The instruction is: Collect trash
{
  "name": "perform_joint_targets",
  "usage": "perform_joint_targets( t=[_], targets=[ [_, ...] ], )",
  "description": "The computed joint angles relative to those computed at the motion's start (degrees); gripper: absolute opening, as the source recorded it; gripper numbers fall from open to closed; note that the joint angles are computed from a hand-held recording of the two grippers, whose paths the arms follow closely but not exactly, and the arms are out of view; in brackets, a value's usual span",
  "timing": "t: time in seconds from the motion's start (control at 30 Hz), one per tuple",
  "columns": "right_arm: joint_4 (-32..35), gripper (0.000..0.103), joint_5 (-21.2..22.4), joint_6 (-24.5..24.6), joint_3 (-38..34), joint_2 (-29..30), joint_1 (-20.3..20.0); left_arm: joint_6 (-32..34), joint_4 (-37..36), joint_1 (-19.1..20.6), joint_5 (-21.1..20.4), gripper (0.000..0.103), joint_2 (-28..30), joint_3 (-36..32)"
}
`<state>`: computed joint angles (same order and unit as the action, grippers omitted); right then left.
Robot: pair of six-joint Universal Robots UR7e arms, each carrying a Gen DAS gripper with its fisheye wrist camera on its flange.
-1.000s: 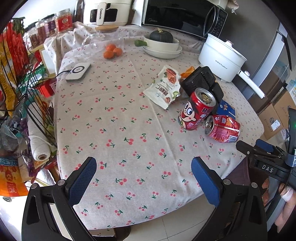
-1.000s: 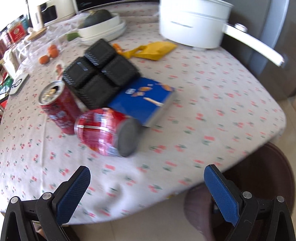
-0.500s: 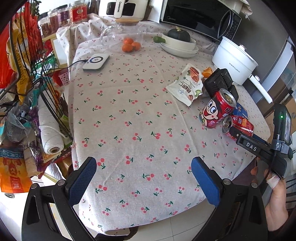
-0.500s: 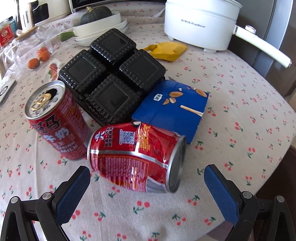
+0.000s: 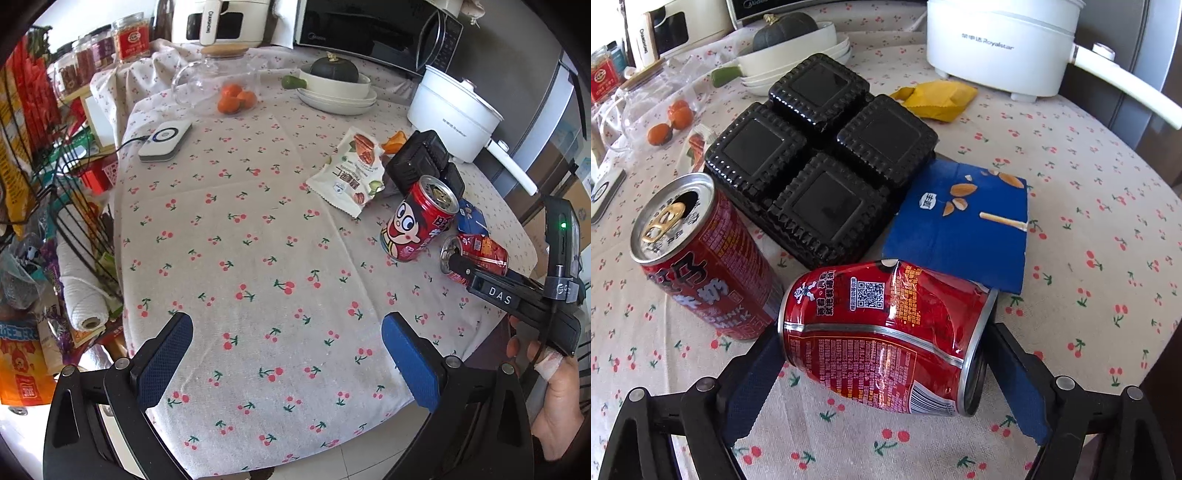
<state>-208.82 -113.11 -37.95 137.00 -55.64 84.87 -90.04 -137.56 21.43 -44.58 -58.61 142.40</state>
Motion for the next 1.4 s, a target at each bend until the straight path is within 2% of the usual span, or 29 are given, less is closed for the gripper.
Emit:
perform_joint_targets(
  t=[0.2, 0.4, 0.6, 0.83, 1.03, 1.1, 1.4],
  targets=[
    [6.98, 0.090, 0.79, 0.98, 1.02, -6.52, -1.48, 8.34, -12.33, 4.37, 2.29, 0.103, 6.86, -3.46],
    [11.29, 0.090, 1.16, -0.06, 0.89, -12.67, -3.55, 20.69, -24.34, 8.07, 3.05, 0.099, 14.42, -8.11],
    [16.14, 0.090, 2.02, -0.28, -0.15, -17.48, -5.76, 25.99, -32.49, 9.95, 6.31, 0.094, 19.71, -11.99],
    [19.76, 0.090, 3.32, -0.95, -1.13, -20.91, -7.54, 26.86, -32.73, 11.41, 9.90, 0.084, 23.03, -15.81],
    [22.25, 0.090, 4.20, -1.73, -1.37, -23.15, -8.82, 27.80, -32.54, 12.36, 10.02, 0.069, 24.20, -16.98],
    [22.93, 0.090, 4.48, -2.08, -1.36, -23.85, -9.26, 28.89, -33.63, 12.65, 9.21, 0.059, 24.45, -17.04],
    [25.09, 0.090, 5.92, -3.72, -1.25, -27.30, -11.65, 28.45, -32.08, 11.75, 7.75, 0.058, 23.36, -16.38]
  ],
)
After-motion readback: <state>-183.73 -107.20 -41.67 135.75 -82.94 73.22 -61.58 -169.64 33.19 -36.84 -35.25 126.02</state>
